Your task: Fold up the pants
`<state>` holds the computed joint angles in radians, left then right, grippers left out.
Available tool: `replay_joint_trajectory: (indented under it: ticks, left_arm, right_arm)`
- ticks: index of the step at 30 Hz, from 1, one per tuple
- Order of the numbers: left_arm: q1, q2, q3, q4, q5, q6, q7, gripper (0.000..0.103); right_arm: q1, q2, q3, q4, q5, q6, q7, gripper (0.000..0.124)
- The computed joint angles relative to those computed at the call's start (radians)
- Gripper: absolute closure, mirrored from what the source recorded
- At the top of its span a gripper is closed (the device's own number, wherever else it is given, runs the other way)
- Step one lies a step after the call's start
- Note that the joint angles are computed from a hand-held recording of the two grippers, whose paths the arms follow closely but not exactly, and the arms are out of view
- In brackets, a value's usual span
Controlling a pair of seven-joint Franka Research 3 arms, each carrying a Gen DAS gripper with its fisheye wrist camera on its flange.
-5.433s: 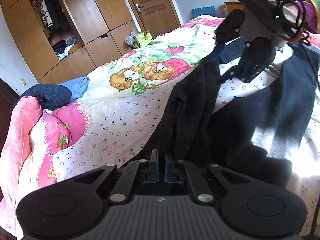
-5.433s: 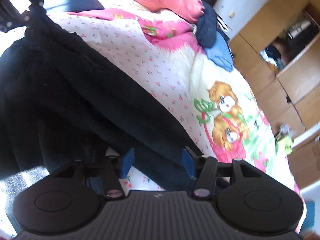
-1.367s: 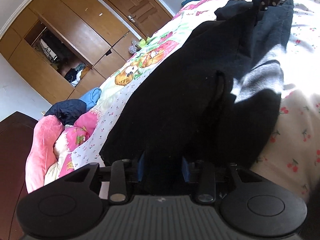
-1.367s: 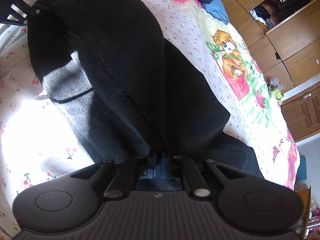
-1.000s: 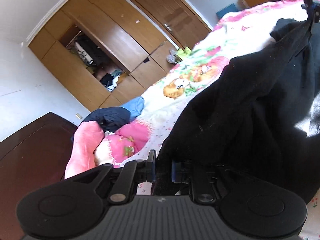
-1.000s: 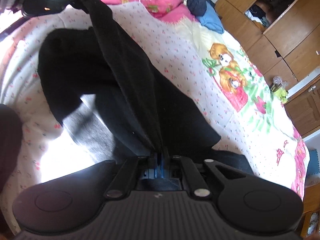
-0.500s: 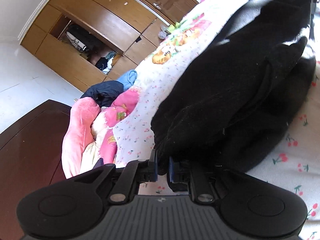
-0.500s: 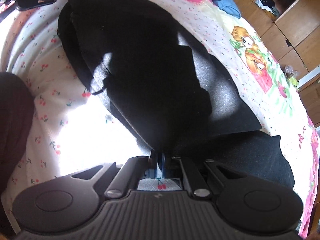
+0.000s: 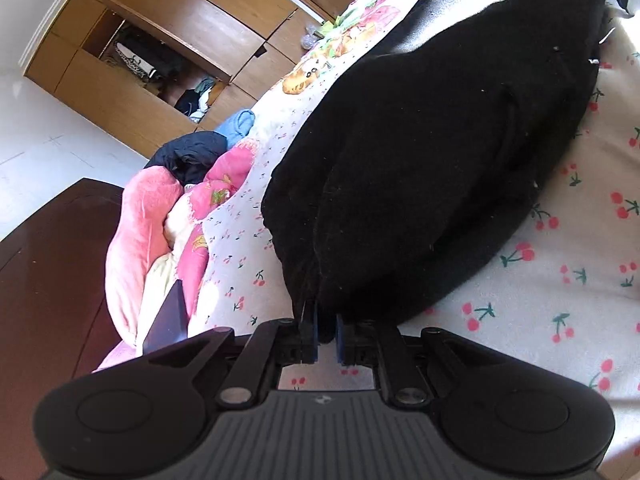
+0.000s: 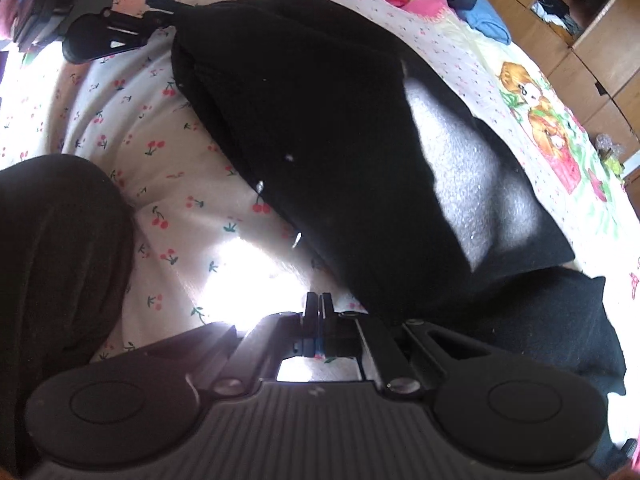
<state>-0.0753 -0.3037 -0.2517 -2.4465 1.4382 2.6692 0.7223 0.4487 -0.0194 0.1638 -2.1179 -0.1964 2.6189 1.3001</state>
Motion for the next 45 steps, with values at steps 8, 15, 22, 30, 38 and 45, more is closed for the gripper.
replay_joint_trajectory:
  ticks: [8, 15, 22, 30, 38, 45]
  left_arm:
    - [-0.011, -0.159, -0.017, -0.061, -0.286, -0.089, 0.078, 0.073]
    - [-0.031, 0.019, -0.070, 0.124, -0.352, 0.073, -0.005, 0.073]
    - [-0.146, 0.383, -0.083, 0.457, -0.339, 0.219, 0.011, 0.073]
    - [-0.264, 0.712, -0.083, 0.820, -0.497, 0.213, 0.268, 0.073]
    - [-0.400, 0.834, 0.004, 0.997, -0.593, 0.173, 0.329, 0.065]
    - [-0.460, 0.848, 0.036, 1.048, -0.740, 0.102, 0.415, 0.062]
  right_arm:
    - [-0.059, -0.122, -0.002, -0.113, 0.002, 0.095, 0.068, 0.119]
    - [-0.188, -0.158, -0.006, -0.139, -0.116, 0.135, 0.286, 0.118]
    - [-0.309, -0.137, -0.076, -0.128, -0.047, 0.173, 0.441, 0.096]
    - [-0.379, 0.160, -0.186, 0.163, 0.264, 0.274, 0.526, 0.091]
    - [-0.447, 0.365, -0.141, 0.389, 0.667, 0.247, 0.358, 0.083]
    - [-0.595, 0.253, 0.051, 0.303, 1.137, 0.343, -0.081, 0.119]
